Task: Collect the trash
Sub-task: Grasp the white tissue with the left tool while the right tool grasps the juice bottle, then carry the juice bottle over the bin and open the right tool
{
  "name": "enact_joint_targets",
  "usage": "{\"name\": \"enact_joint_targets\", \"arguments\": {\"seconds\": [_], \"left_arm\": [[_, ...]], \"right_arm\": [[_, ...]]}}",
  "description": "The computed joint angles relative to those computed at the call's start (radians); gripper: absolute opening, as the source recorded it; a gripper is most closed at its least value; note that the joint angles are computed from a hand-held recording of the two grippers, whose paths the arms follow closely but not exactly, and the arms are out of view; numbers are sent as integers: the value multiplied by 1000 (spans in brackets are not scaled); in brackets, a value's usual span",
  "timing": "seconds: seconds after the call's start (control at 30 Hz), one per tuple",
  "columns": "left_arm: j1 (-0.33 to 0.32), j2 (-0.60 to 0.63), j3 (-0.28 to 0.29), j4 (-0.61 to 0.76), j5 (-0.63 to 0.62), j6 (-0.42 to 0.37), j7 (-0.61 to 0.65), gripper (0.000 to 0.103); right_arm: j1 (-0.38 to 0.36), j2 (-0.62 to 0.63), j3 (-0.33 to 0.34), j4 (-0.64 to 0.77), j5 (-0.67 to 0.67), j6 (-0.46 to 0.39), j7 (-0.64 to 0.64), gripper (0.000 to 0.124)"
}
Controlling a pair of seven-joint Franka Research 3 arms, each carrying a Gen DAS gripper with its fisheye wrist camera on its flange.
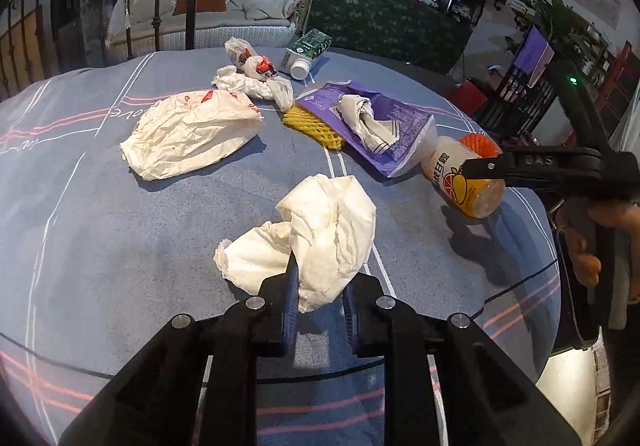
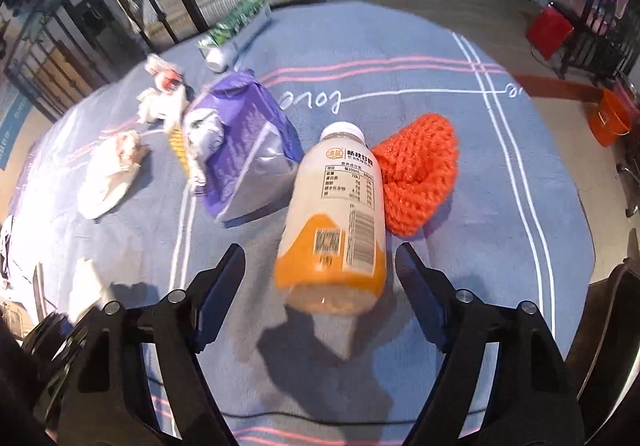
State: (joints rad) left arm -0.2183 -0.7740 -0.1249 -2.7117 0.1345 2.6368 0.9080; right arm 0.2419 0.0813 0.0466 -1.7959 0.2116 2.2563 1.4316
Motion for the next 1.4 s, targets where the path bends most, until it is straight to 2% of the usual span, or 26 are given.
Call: {"name": "enact_joint_targets", "arguments": {"seconds": [0.17,0.3,0.57,0.7,0.97,1.23,1.4], "left_arm": [[-4,-26,1,-22,-5,-6,-9,20],[-15,-28,0,-27,-7,-10,-9,20],[-32,-28,-14,-33,-13,-3,-26,20],[-40,-29,-23,-32,-13,1,-40,20],[-68,-22,-46,-17,-8,4,-67,20],[-111,39,-91,34,11,39,-103,20],[-148,103,-123,86,27,60,-113,20]], "right_arm": [[12,110,-5,117,-52,-89,66,74],[19,143,-10,141,-76,-106,90,63],[21,70,-8,27,-77,1,93,62],[13,-18,-4,-86,-56,84,66,61],[-17,-227,-15,-305,84,176,-28,62],[-46,-437,-39,-502,150,269,-68,62],[-97,-569,-55,-623,147,316,-58,62]]}}
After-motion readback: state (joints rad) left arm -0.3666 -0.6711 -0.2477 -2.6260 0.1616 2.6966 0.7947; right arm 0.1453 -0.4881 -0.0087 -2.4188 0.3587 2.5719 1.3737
